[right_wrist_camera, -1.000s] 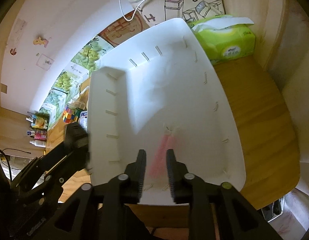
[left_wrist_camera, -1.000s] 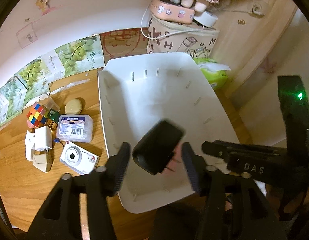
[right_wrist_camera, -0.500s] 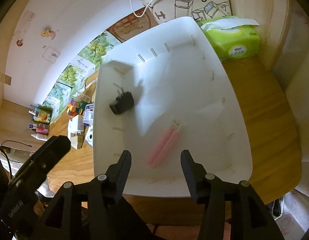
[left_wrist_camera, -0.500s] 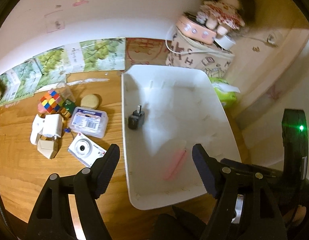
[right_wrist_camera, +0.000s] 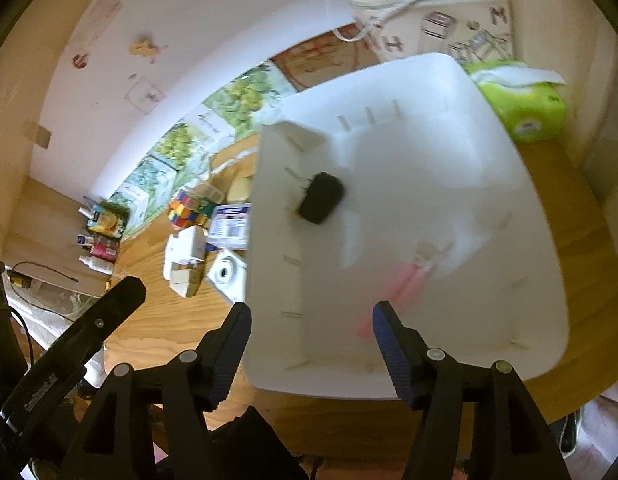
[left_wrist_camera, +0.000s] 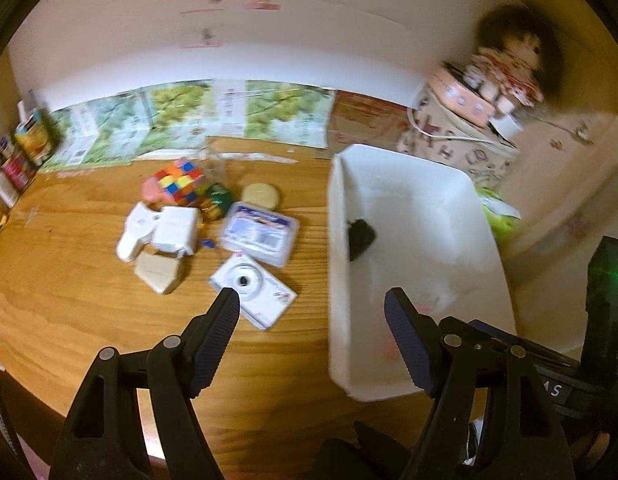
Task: Organize rigid objects
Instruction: 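Withdraw both open tools from the white tray back over the desk, then move the left tool to the beige pentagon block while the right tool approaches the white lens box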
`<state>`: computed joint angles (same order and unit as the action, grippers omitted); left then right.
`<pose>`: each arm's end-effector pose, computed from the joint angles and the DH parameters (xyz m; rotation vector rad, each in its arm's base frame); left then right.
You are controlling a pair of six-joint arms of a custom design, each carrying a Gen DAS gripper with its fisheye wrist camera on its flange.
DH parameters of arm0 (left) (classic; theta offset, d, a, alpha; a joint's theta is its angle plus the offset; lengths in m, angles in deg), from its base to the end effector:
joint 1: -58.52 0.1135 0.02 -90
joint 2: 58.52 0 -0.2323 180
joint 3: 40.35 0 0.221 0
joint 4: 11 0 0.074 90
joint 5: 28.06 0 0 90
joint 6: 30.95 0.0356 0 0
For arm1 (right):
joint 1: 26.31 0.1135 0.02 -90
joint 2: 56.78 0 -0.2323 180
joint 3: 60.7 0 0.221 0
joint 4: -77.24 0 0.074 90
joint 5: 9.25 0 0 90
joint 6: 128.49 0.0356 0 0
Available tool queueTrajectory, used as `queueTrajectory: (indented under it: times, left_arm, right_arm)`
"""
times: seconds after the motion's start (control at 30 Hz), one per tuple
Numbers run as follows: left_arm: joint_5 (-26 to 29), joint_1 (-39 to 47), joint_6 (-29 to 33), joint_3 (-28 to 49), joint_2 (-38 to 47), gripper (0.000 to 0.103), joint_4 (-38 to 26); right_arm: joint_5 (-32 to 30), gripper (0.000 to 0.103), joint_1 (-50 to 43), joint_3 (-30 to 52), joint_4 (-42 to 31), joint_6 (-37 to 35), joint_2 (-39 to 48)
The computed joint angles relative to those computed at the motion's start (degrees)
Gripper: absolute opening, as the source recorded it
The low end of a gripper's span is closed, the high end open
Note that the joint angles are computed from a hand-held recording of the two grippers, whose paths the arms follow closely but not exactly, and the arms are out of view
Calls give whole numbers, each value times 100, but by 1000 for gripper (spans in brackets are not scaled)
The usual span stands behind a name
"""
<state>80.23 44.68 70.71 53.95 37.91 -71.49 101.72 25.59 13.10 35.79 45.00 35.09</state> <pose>0.3046 -0.0865 0.2404 0.6831 2.5502 -0.4368 0.1902 0.2220 0.1847 0.8239 2.4368 0.4671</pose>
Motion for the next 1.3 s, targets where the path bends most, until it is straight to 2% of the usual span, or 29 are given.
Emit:
queueTrajectory:
  times: [0.43, 0.73, 0.8, 1.13, 1.3]
  left_arm:
    - [326, 1065, 772, 838, 568, 78, -565]
    - [310, 1511, 1317, 1831, 1294, 78, -1044]
    - [315, 1588, 1394, 2067, 1465, 78, -1135]
    - [393, 1902, 1938, 3667, 2580, 78, -1885]
    - [360, 2000, 2253, 4981, 3467, 78, -2575]
  right_arm:
    - [205, 64, 128, 2081, -356, -402, 1521]
    - [173, 64, 62, 3500, -716, -593, 2485]
    - [148, 67, 55, 3818, -805, -584, 2712]
    - [-9, 68, -48, 5474, -1254, -430, 3866]
    - [-122, 69, -96, 6426, -1618, -134, 4523]
